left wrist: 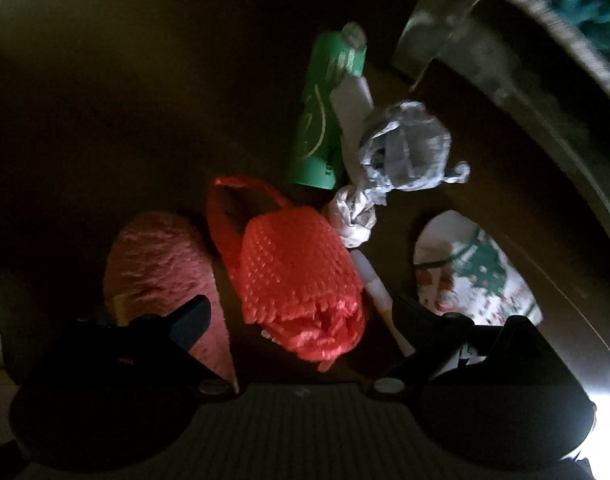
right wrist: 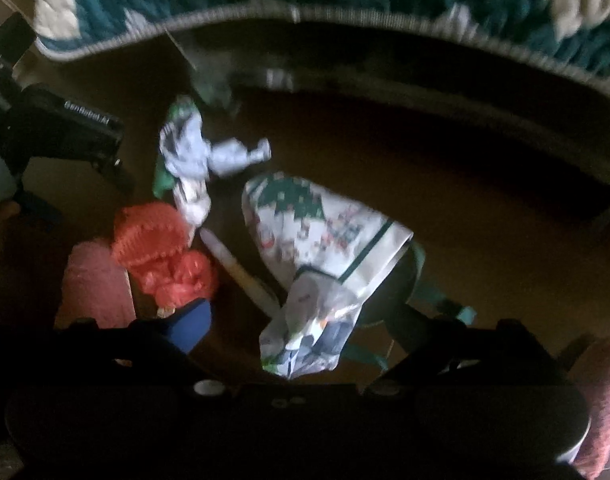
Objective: Collect trash
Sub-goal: 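Grasp the red foam net with the left tool while the right tool grasps a clear plastic bag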
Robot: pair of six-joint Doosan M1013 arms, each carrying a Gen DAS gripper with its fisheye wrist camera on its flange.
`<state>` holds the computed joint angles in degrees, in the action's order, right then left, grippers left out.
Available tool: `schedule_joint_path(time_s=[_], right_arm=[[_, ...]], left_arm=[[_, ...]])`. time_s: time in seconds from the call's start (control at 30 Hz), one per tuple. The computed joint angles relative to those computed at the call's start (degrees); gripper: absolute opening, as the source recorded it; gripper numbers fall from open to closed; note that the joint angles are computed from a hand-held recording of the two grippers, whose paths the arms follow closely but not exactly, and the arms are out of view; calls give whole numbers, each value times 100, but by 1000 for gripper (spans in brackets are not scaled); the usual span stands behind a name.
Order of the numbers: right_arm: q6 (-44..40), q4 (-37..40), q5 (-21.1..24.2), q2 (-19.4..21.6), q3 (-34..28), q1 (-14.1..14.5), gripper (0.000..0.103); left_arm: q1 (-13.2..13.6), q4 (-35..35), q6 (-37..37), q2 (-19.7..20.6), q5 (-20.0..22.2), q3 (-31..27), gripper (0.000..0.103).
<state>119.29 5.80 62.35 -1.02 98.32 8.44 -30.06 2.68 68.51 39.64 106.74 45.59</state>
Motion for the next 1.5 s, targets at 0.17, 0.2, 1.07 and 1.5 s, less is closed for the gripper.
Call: schedule_joint_path(time_s=[0.17,0.2,1.07,1.5], right_arm=[[-157,332,-54,142,146,-87,92],[-134,358,-68,167,170,-99,91],[692,408,267,247,112,-208,2],[1368,-142,537,-365,-290,41,2]], left_arm=[[16,-40,-127,136,19,222,98],[15,-61,-132,145,9,262,98],[4,-75,43,193,208,150,16],[-91,-140,277,-317,370,-113,15]])
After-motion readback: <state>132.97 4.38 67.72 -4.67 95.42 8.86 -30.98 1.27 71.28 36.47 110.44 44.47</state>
